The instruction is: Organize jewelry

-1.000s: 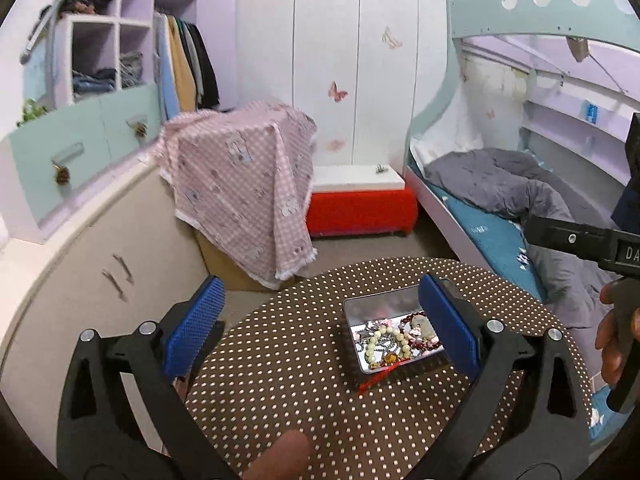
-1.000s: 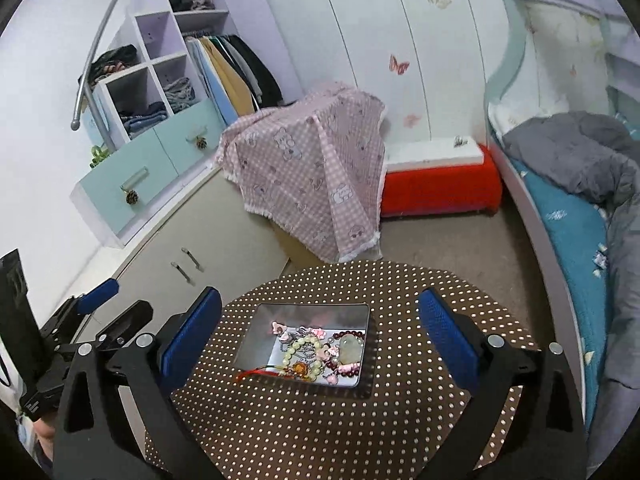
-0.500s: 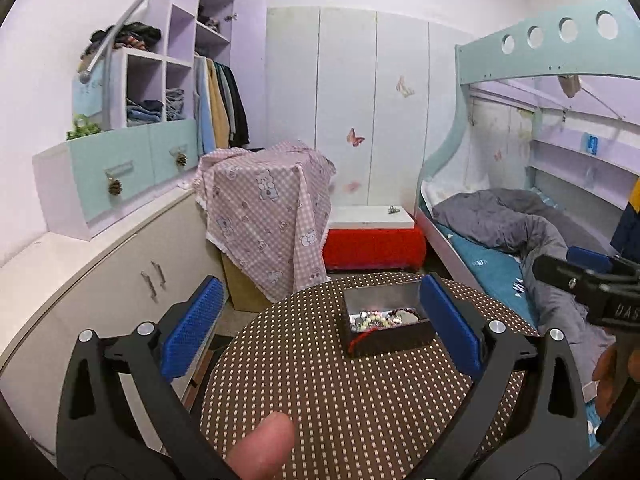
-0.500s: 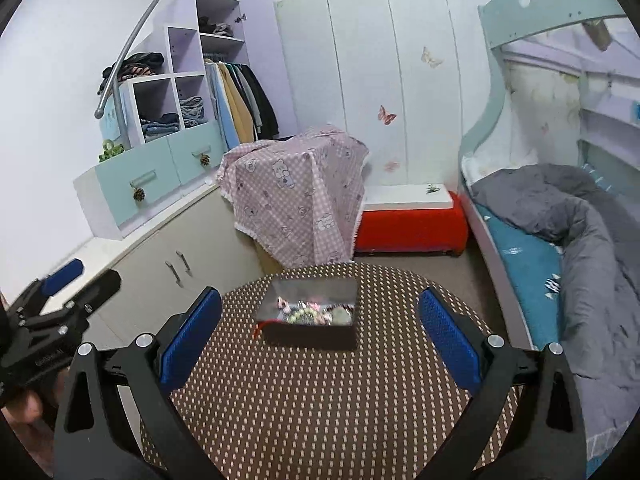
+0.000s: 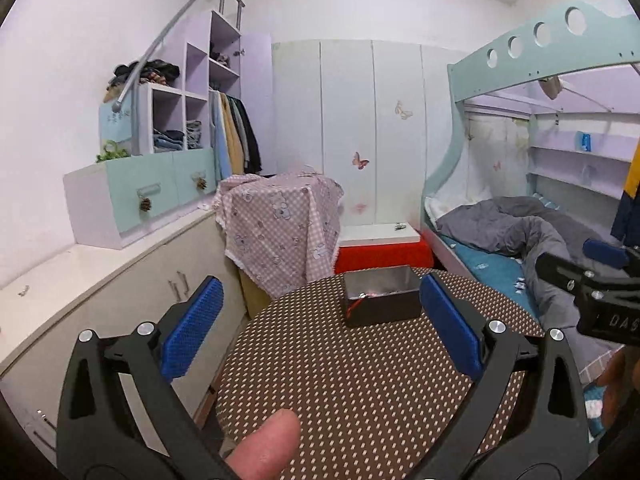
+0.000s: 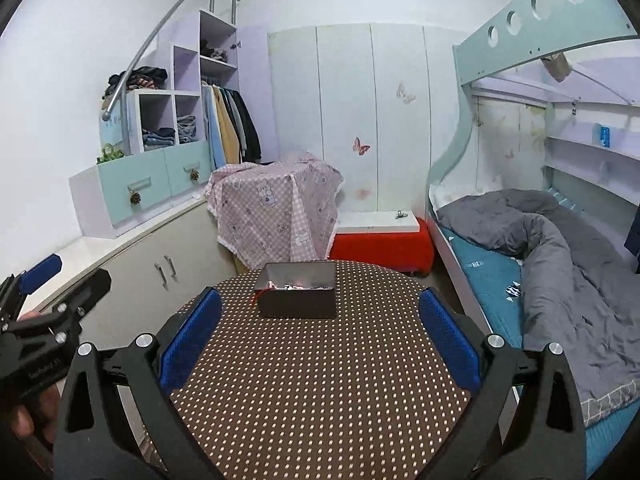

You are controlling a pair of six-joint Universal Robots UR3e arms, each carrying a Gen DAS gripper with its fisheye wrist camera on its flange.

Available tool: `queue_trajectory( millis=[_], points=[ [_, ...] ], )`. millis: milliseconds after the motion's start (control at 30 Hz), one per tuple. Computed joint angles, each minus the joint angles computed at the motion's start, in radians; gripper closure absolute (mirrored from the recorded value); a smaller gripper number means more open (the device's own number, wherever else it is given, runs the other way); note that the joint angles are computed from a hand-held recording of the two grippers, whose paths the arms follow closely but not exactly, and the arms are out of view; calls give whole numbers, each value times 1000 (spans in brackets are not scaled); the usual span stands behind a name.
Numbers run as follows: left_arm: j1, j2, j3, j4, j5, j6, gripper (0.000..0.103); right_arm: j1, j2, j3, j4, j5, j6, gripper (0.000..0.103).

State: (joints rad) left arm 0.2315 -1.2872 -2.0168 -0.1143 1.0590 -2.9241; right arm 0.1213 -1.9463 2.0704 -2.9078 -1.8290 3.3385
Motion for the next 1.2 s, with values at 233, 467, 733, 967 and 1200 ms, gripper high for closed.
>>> queue_trajectory(
  millis=[233,467,733,967,1200],
  points=[
    [94,162,-108,-24,-79,-12,6,110,-10,48,-62,-107,17,8],
    [124,200,-122,-49,-93,-32,6,166,-10,64,-78,-161,36,8],
    [153,245,-159,-43,-117,-38,6,201,5,56,-89,-205,42,8],
    [159,268,-176,-44,-122,-43,6,227,7,47,-86,-234,38,8],
    [168,273,-176,-49,-130,-44,6,243,11,39,-82,-251,39,8]
  ],
)
